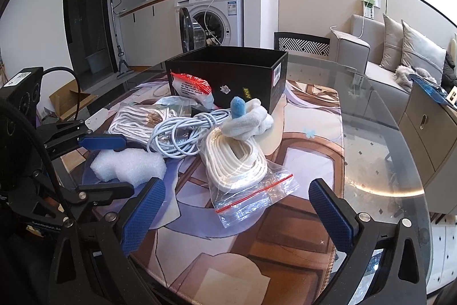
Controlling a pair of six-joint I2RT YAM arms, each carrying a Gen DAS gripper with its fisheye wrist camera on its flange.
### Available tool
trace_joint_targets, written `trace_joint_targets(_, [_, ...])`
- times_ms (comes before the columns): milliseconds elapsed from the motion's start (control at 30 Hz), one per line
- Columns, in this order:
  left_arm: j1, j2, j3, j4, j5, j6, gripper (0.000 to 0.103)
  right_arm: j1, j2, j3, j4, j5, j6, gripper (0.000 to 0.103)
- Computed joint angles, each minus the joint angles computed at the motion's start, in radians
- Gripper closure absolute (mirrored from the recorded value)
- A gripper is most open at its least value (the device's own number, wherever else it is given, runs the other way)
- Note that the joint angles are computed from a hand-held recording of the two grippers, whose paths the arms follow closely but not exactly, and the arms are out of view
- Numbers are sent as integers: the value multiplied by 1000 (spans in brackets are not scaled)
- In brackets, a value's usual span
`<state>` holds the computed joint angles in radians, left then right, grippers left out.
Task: Organize soft objects
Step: 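Close the left gripper on the white foam piece while the right gripper reaches for the bagged rope coil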
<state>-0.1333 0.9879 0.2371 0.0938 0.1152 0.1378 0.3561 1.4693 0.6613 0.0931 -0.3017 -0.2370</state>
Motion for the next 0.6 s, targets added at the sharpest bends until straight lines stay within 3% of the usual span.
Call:
trace_joint_targets(200, [4,25,11,3,7,8,43,6,23,25,-19,-1,-10,0])
trace_joint_targets(433, [47,43,24,0,57,25,63,32,99,117,-79,27,-26,0])
trace_joint_targets(600, [68,11,22,-16,87,24,64,55,145,182,-119,53,-50,0])
